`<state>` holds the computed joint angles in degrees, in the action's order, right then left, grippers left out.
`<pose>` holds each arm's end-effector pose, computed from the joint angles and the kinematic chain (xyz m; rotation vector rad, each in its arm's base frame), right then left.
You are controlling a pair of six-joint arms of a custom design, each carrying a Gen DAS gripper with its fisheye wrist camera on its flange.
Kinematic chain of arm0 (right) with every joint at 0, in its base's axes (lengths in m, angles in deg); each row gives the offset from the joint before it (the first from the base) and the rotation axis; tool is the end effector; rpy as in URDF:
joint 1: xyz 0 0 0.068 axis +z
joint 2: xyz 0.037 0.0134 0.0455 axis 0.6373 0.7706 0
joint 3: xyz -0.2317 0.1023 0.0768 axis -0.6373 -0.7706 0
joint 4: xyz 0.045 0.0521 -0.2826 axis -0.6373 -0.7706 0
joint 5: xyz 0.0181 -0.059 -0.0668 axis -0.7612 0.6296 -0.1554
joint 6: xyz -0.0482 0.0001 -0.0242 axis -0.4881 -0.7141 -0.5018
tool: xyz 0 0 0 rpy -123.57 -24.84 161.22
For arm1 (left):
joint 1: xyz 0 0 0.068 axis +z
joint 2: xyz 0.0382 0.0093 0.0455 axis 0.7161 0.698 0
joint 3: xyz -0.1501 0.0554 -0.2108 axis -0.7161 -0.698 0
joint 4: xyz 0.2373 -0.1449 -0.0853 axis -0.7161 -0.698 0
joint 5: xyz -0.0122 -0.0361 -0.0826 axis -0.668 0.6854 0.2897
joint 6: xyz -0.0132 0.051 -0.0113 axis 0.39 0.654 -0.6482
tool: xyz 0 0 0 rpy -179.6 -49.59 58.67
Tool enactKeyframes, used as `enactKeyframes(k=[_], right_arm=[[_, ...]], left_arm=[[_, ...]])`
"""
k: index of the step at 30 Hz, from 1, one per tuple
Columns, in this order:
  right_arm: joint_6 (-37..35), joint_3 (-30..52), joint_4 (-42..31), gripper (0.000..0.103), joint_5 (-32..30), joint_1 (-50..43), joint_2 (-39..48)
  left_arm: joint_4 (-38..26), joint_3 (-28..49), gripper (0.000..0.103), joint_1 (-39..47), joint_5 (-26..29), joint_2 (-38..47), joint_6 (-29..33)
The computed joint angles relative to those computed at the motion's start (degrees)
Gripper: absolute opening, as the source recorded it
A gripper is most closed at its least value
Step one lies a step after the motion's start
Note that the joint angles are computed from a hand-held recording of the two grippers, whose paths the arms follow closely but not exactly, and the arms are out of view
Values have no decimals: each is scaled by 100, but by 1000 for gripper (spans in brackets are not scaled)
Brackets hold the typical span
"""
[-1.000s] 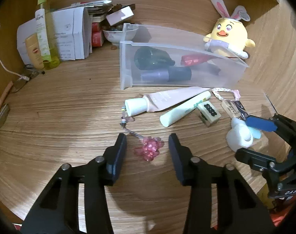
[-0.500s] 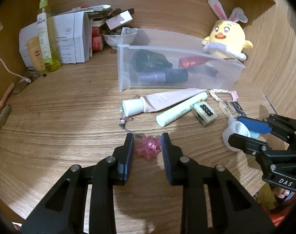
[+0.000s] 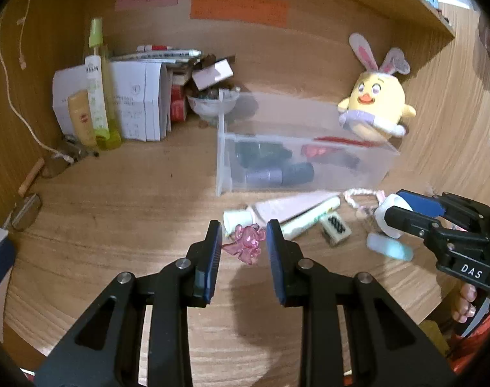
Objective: Organize objects
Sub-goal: 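Grasp the white tape roll with the right tool while the left tool grasps the pink bead charm, then carry the tape roll into the box with the right tool while the left tool drops the pink charm in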
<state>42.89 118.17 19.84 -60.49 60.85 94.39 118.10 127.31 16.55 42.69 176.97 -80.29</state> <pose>0.2957 0.1157 0.0260 -0.3551 2.2079 0.2561 0.3054 -0.1674 0.0031 0.2868 2.2371 -0.3000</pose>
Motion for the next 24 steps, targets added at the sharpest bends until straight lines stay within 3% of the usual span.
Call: enactKeyframes(k=[24], right_arm=[[-348, 242, -89, 35, -195, -435, -654]], left_arm=[[-420, 602, 28, -97, 24, -677, -20]])
